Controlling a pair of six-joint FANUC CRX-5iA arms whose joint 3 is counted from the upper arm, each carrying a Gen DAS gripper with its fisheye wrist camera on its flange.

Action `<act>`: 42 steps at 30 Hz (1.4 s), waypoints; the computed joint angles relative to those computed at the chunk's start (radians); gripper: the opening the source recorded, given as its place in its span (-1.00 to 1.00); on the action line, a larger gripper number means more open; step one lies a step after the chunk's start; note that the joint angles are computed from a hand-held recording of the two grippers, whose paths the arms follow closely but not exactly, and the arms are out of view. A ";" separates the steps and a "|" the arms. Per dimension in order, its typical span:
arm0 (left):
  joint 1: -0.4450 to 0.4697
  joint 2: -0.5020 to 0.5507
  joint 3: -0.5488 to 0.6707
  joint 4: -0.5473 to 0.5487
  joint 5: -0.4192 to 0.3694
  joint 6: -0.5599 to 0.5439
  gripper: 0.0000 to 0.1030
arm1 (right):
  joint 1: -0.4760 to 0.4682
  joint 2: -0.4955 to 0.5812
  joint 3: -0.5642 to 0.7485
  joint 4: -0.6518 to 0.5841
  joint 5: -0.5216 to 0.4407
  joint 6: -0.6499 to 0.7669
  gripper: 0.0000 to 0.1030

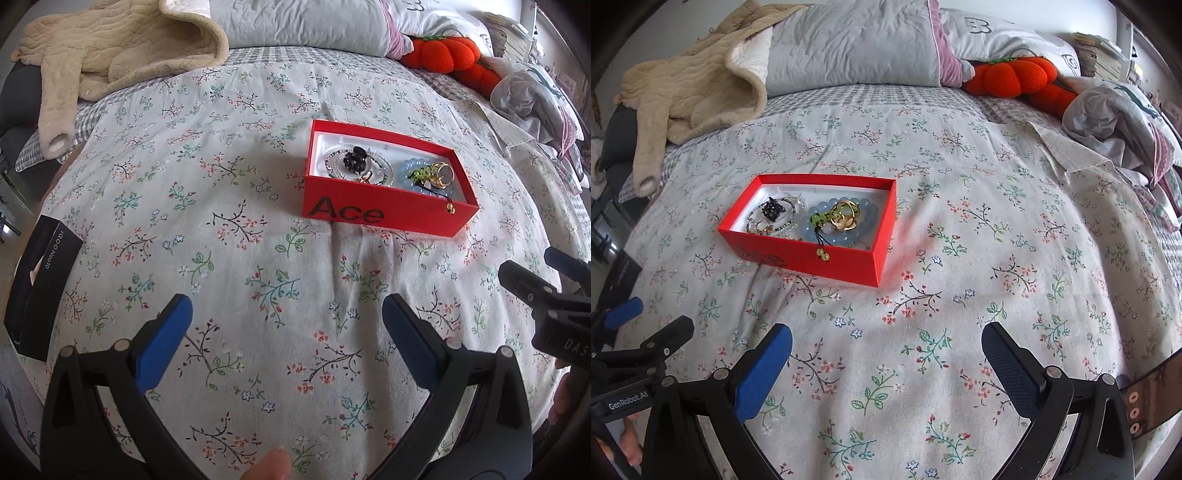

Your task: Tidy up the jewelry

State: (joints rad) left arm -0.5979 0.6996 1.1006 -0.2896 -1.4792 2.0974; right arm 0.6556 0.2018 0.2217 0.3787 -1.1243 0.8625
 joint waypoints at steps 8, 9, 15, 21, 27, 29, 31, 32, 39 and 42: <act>-0.005 0.014 0.020 -0.003 -0.006 -0.002 0.98 | 0.003 0.010 0.007 0.007 -0.005 -0.012 1.00; -0.006 0.019 0.030 -0.003 -0.010 -0.004 0.98 | 0.003 0.011 0.008 0.009 -0.006 -0.012 1.00; -0.008 0.034 0.057 -0.006 -0.022 -0.011 0.98 | 0.006 0.018 0.015 0.003 -0.014 0.002 1.00; -0.008 0.034 0.058 -0.006 -0.020 -0.008 0.98 | 0.004 0.026 0.026 -0.008 -0.024 0.011 1.00; -0.009 0.040 0.068 -0.010 -0.028 -0.013 0.98 | 0.005 0.024 0.021 -0.004 -0.020 0.008 1.00; -0.009 0.040 0.068 -0.011 -0.028 -0.012 0.98 | 0.006 0.025 0.023 -0.003 -0.022 0.006 1.00; -0.009 0.039 0.065 -0.011 -0.026 -0.012 0.98 | 0.006 0.025 0.026 -0.006 -0.024 0.005 1.00; -0.009 0.039 0.065 -0.012 -0.025 -0.012 0.98 | 0.005 0.025 0.026 -0.007 -0.024 0.005 1.00; -0.009 0.036 0.059 -0.013 -0.022 -0.009 0.98 | 0.005 0.026 0.029 -0.009 -0.027 0.007 1.00; -0.007 0.037 0.059 -0.010 -0.023 -0.009 0.98 | 0.004 0.027 0.032 -0.013 -0.029 0.009 1.00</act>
State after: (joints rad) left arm -0.6052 0.7363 1.1594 -0.2996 -1.5022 2.0886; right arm 0.6597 0.2288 0.2538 0.3658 -1.1535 0.8717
